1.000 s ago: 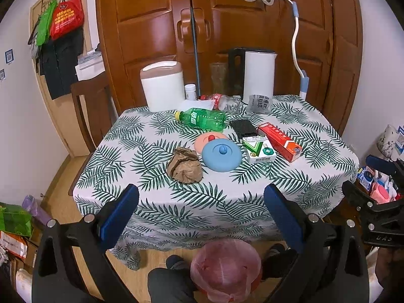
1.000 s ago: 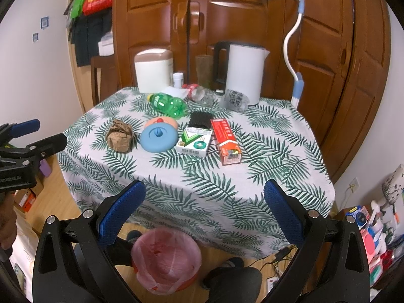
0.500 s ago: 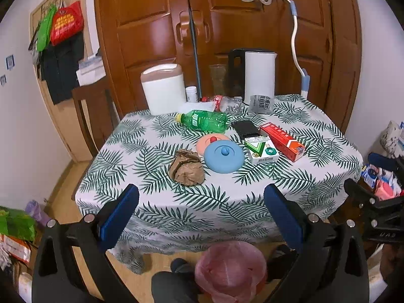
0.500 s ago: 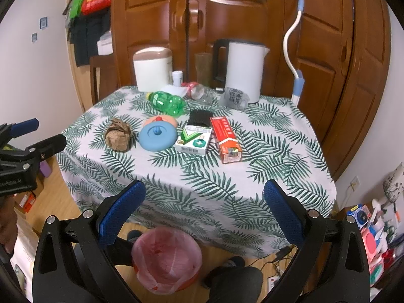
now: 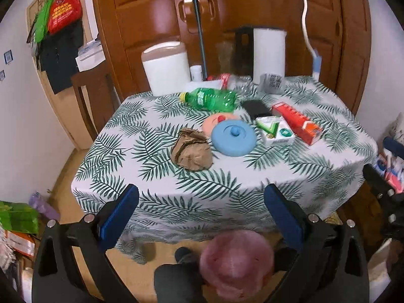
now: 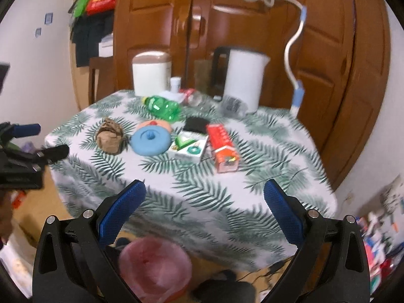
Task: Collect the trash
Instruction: 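Grasp the crumpled brown paper bag with the left tool while the right tool grasps the red ointment box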
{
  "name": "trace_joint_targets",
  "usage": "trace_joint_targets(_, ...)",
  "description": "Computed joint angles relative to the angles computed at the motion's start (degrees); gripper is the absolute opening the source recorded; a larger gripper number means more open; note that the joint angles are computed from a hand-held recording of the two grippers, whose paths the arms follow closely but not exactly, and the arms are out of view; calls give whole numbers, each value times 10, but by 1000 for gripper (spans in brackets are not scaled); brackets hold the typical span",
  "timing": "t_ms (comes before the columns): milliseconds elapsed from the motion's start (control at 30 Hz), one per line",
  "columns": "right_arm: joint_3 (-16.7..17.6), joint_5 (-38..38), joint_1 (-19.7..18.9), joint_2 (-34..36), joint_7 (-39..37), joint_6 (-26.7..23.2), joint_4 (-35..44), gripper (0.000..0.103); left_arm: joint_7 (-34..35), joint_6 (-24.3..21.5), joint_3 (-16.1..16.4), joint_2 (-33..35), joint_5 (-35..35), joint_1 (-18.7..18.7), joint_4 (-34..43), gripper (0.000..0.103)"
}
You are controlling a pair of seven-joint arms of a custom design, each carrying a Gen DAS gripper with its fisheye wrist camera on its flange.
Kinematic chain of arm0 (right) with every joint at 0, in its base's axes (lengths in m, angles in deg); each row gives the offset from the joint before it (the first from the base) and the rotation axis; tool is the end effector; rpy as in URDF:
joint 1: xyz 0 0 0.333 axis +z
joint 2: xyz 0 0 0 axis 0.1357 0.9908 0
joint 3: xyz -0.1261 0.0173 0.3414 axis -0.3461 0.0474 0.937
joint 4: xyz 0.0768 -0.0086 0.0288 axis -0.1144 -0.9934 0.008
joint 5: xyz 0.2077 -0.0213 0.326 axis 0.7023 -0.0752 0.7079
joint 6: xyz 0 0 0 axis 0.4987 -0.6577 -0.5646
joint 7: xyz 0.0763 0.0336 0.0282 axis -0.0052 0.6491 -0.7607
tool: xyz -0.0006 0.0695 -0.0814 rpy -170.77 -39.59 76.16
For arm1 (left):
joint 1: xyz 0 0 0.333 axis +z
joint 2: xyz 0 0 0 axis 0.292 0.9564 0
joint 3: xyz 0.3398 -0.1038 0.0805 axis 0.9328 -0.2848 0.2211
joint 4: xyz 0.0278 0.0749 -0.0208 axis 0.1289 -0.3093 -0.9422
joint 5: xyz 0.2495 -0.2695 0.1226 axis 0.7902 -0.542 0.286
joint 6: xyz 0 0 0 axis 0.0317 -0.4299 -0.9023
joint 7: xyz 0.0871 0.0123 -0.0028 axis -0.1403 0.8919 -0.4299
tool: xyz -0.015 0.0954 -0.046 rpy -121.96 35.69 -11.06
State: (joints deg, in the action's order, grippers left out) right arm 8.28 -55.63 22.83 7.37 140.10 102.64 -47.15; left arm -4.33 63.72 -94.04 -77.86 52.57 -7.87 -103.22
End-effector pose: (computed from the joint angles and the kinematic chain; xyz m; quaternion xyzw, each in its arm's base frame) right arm 0.4700 0.2312 0.7393 -0.7467 0.4644 -0.2804 0.3849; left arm 0.4453 -0.3588 0.7670 -0.6820 0.6047 -0.2133 0.3517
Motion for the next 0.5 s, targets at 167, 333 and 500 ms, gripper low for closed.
trace_joint_targets(167,-3,-16,4,47,-6,-27,43,97,-5,43,15,4,-41,20,-16,98)
trace_joint_targets(333,-13,-59,9,99,15,-23,90,97,9,50,26,31,-49,28,0,98)
trace_joint_targets(500,-35,-84,25,157,19,-39,152,97,26,62,41,59,-57,37,20,98)
